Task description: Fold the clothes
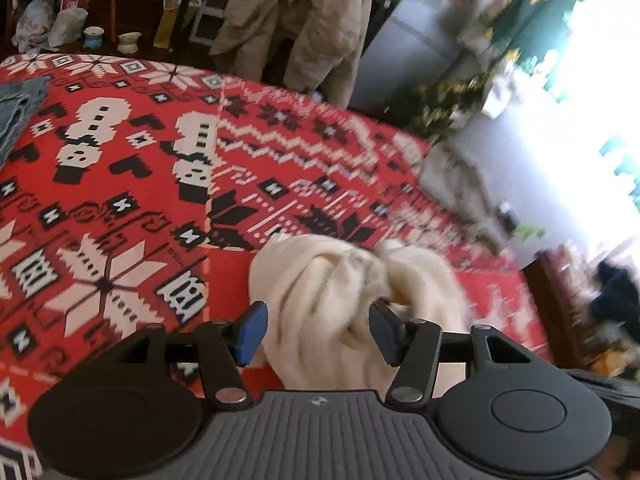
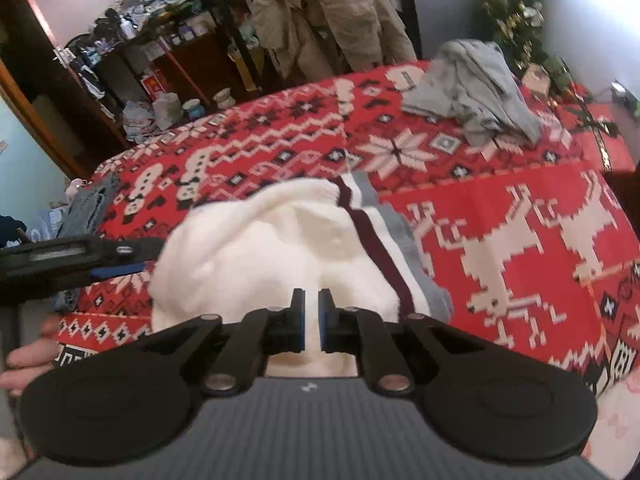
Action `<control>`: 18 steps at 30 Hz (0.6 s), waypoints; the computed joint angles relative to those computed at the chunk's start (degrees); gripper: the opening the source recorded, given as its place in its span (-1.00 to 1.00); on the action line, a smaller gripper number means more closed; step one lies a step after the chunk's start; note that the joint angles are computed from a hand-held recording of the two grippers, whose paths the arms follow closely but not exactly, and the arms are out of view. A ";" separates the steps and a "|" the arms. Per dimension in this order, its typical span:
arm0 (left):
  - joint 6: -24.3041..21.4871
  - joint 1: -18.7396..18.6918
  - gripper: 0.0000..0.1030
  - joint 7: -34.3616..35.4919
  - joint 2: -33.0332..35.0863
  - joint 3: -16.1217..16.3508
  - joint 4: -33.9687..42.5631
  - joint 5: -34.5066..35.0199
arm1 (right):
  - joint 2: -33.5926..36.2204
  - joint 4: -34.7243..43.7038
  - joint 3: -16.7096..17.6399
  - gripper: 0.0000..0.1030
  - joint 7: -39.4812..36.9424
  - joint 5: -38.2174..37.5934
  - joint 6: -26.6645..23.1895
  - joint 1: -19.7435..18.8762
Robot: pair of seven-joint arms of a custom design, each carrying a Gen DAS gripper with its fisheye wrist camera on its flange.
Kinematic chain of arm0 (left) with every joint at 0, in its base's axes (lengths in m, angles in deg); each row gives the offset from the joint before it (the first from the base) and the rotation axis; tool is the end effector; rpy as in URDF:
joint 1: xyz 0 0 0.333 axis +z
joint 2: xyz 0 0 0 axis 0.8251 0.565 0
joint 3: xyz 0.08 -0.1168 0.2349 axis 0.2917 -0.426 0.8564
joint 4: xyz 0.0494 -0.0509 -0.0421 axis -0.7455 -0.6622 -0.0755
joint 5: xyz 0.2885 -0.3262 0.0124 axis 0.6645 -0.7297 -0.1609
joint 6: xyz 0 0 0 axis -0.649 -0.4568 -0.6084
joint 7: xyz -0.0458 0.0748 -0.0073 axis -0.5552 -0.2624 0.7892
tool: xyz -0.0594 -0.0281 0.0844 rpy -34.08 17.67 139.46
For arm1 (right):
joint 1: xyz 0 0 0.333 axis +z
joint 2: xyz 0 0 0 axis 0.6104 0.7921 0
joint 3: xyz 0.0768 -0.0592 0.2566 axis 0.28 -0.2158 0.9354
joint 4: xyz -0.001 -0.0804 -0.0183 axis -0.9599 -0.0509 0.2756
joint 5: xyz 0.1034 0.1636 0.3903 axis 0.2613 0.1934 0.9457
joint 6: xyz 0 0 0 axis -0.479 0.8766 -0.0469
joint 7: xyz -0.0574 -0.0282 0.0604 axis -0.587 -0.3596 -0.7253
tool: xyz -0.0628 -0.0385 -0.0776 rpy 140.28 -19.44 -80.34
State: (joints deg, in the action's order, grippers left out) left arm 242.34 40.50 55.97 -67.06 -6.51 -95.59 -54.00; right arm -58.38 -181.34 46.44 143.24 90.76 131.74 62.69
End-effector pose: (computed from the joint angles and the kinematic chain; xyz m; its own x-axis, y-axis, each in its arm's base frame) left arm 0.4214 -0.0764 0.3799 0.1526 -0.8970 0.4148 -0.7539 -0.3771 -0.5380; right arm 0.4192 0.1418 0.4194 0.3021 -0.9068 -0.2940 -0.8155 -0.0861 -0.5723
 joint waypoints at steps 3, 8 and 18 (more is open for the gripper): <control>-1.39 1.28 0.04 -1.67 4.18 -1.81 2.26 0.90 | -0.32 0.23 0.31 -0.83 0.68 0.22 0.11 0.13; -2.01 4.64 -0.42 -6.10 7.08 -6.38 3.39 3.57 | -0.61 0.18 -1.28 -0.34 0.23 2.66 2.04 1.68; -5.56 3.30 -0.49 -14.71 -7.23 -9.71 -5.98 10.25 | 12.98 11.17 -1.93 -0.14 -0.17 12.81 0.29 6.55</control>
